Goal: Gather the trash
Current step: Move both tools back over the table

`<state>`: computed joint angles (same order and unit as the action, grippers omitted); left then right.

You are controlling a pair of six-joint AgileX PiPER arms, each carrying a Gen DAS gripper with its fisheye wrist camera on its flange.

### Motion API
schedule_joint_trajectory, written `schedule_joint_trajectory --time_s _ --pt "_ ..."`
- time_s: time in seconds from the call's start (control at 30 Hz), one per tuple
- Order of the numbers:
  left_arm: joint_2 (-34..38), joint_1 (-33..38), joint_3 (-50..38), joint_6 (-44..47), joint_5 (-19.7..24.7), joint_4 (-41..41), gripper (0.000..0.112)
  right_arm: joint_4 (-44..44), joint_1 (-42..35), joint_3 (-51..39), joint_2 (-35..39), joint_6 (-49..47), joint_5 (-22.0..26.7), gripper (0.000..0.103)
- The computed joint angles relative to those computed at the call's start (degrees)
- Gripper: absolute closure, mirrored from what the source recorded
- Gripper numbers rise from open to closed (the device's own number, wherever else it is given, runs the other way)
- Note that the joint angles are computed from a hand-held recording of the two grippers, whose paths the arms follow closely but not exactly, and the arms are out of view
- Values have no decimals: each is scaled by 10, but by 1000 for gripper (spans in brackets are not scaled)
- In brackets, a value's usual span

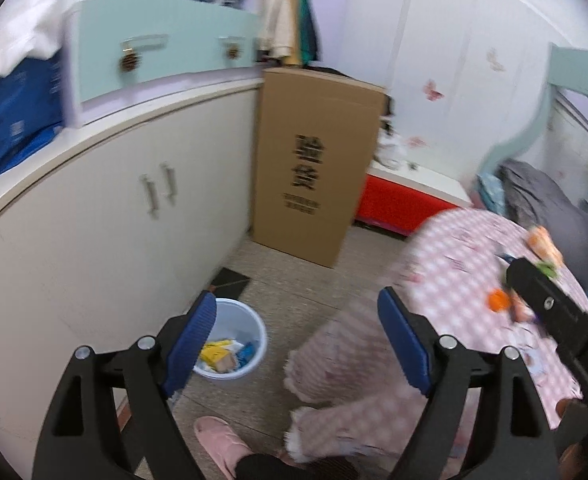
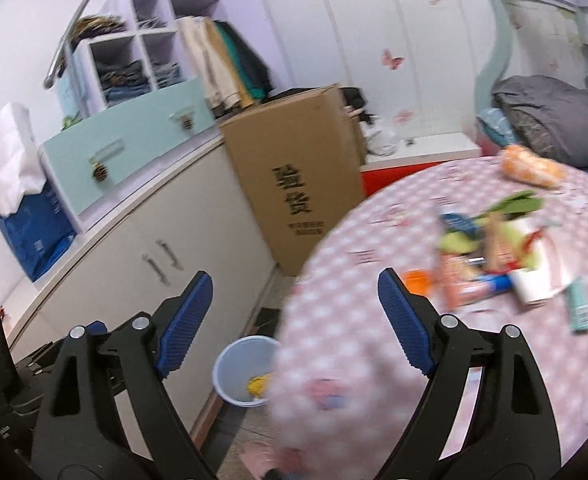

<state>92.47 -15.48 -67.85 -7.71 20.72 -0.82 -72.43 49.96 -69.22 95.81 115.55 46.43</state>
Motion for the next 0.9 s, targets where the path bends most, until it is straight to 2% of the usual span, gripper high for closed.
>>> schedule_joint_trajectory --time_s 0.27,0.5,0.7,0.9 --pt "33 -138 -44 -86 38 82 31 29 -68 209 -184 12 11 20" --pt "94 -206 -116 -93 72 98 31 94 -187 321 -290 -55 -41 20" --pt "162 -241 -218 -51 102 61 31 114 -280 347 -313 -107 -104 20" --pt "280 -251 -402 -9 180 5 31 151 -364 316 -278 -188 -178 20"
